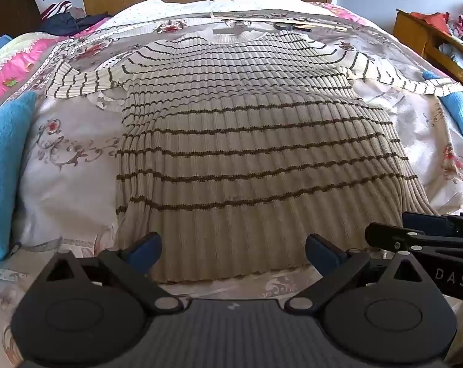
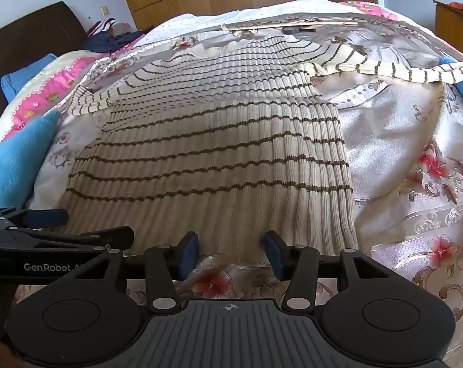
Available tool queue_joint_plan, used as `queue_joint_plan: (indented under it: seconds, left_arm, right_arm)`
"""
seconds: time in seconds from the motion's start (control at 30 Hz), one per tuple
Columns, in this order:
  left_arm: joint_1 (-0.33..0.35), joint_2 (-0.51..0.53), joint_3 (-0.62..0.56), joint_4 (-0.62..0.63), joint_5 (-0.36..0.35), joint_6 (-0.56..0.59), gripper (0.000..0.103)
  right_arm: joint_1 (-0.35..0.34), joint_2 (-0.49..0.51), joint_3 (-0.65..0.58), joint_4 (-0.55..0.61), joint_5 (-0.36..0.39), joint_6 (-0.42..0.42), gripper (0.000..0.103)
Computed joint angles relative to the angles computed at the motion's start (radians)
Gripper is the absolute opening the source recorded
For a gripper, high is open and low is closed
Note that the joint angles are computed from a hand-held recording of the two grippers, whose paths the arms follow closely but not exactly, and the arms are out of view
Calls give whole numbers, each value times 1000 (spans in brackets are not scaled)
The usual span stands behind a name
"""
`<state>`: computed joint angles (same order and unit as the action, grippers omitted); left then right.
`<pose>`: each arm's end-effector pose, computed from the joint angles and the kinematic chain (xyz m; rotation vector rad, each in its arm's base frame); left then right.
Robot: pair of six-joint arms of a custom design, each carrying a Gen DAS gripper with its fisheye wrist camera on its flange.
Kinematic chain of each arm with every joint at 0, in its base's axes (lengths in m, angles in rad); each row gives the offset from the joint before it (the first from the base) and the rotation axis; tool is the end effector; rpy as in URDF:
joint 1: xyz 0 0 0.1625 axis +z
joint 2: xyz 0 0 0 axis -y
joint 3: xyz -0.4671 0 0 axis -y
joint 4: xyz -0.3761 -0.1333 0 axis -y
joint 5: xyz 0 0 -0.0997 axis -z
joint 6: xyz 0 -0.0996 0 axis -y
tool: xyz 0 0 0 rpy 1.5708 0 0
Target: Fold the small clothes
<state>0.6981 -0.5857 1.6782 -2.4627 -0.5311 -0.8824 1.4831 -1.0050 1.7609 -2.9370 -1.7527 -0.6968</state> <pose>-0.3571 -0.5857 0.0175 0.1162 2.2029 -0.8279 0.0569 -0.6695 0.2757 0.7256 -2.5636 0.6823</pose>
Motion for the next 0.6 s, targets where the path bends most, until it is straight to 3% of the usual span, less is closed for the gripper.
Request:
queue_joint_plan:
  seconds: [0.6]
  left_arm:
    - [1, -3, 3, 13, -9, -9, 103]
  right_arm:
    - [0, 1, 3, -9, -2, -5, 51]
